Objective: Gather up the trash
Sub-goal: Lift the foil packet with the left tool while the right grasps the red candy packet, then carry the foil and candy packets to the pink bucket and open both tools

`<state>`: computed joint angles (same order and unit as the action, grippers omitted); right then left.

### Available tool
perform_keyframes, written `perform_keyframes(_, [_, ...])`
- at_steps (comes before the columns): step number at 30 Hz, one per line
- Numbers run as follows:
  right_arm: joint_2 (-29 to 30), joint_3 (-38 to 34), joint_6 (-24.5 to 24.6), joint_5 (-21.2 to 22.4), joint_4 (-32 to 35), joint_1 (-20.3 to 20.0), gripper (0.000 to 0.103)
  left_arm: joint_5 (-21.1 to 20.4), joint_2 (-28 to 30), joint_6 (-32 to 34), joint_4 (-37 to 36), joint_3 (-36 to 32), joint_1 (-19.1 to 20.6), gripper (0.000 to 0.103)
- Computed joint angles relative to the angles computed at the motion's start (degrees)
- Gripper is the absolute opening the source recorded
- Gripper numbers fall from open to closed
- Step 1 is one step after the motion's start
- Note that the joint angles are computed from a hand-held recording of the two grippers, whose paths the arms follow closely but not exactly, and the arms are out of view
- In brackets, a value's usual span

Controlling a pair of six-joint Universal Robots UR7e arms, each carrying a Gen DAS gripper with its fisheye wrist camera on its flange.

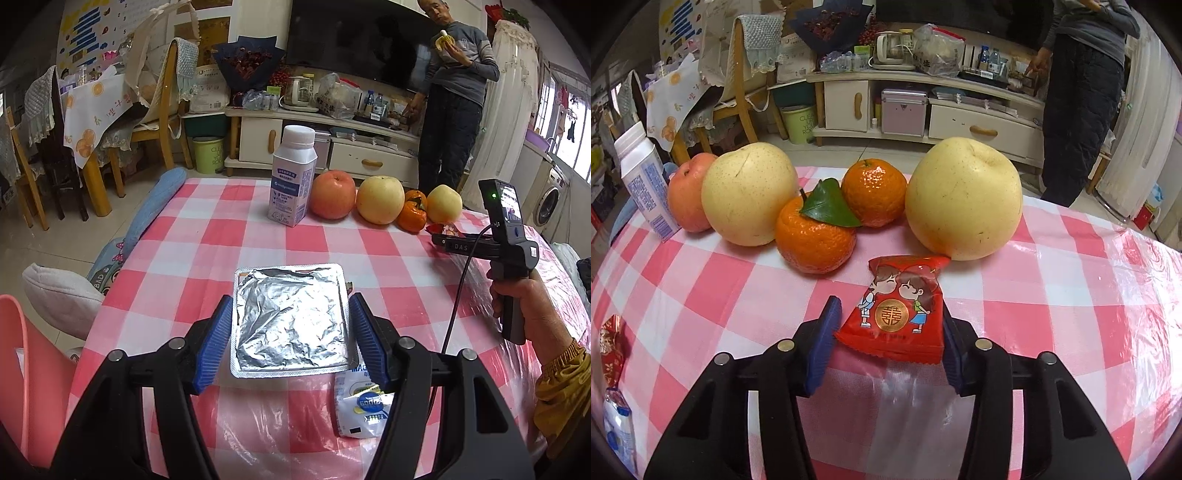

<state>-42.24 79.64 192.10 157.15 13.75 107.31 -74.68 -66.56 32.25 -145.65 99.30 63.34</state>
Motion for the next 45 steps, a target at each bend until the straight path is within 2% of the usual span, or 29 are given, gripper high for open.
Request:
perform_keyframes(5, [1.4, -0.4, -1.1, 1.8, -0.1, 1.5, 0.05, -0.2, -0.6, -0.2, 0.6, 0.1, 0.3, 0.064])
perform_keyframes(14, [2.9, 0.6, -3.9, 2.4, -4.8, 5.5, 0.05, -0.8, -2.1, -1.4, 2.0, 0.3, 0.9, 0.064])
perform_keyframes(17, [4.0, -0.3, -3.3, 3.0, -4.1, 7.3, 0.05, -1.1, -3.0, -2.0, 2.8, 0.7, 1.2, 0.064])
perform_keyframes(29, [5.9, -0.9, -1.5, 3.1, -8.5, 15.2, 0.05, -1.6, -6.4, -3.7, 4.4, 2.0, 2.3, 0.064])
perform_keyframes(35, [9.4, -4.3, 1.5, 3.7, -5.7, 18.9, 0.05, -2.2, -7.7, -4.5, 4.8, 1.5, 3.2, 0.064])
perform_keyframes(45, [17.0, -12.9, 9.1, 3.0, 3.9, 23.2, 0.05, -3.8, -9.3, -4.8, 5.8, 0.2, 4.7, 0.064])
